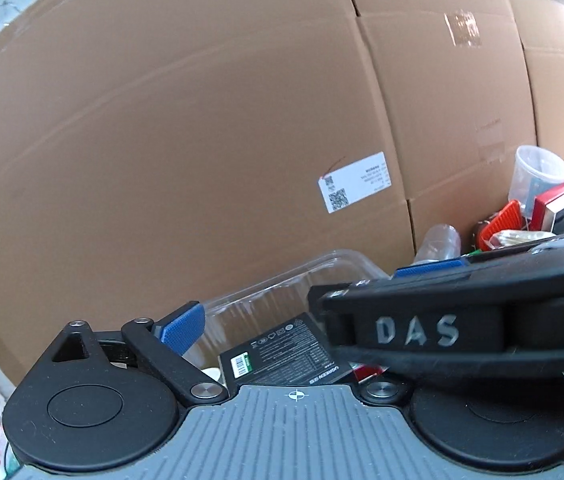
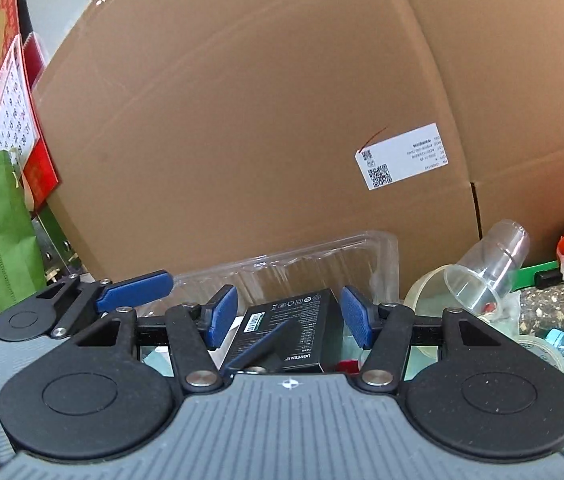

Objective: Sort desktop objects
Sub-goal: 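Lift the black box with the right gripper and carry it to the clear tub, then lower the black box into the clear tub and open the right gripper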

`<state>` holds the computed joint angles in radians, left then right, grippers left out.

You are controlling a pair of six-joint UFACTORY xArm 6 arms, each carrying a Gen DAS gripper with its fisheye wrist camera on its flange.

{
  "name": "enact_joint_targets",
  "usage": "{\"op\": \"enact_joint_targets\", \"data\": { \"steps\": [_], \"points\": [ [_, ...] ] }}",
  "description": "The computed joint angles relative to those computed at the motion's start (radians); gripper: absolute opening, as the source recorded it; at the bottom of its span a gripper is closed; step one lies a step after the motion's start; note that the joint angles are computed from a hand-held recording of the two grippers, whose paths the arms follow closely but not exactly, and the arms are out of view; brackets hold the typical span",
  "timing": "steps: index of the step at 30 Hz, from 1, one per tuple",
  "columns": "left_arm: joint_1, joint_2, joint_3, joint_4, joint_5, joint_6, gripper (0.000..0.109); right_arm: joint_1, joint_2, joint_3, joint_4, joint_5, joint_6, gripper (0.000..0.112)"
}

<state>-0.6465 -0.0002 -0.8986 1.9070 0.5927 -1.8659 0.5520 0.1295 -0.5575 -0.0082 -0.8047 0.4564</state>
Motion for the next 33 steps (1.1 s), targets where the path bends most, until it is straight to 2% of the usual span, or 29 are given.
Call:
{"op": "enact_joint_targets", "data": {
  "steps": [9, 18, 19, 29, 33],
  "points": [
    [-0.126, -0.137, 0.148, -0.011, 0.127, -0.131, 0.103, 0.033, -0.161, 0.152, 0.062, -0.046, -0.09, 0.067],
    [-0.28, -0.186, 0.21, -0.156, 0.253, -0.138, 0.103, 0.083, -0.344, 0.299, 0.176, -0.053, -0.19, 0.066],
    [-0.28, -0.165, 0.193, -0.163, 0.255, -0.151, 0.103, 0.085, -0.363, 0.316, 0.181, -0.056, -0.193, 0.066],
    [-0.335, -0.251, 0.264, -0.28, 0.288, -0.246, 0.103, 0.041, -0.5, 0.465, 0.148, -0.066, -0.193, 0.067],
    [-0.356, -0.236, 0.256, -0.308, 0.297, -0.26, 0.103, 0.011, -0.549, 0.535, 0.137, -0.07, -0.203, 0.07]
  ]
}}
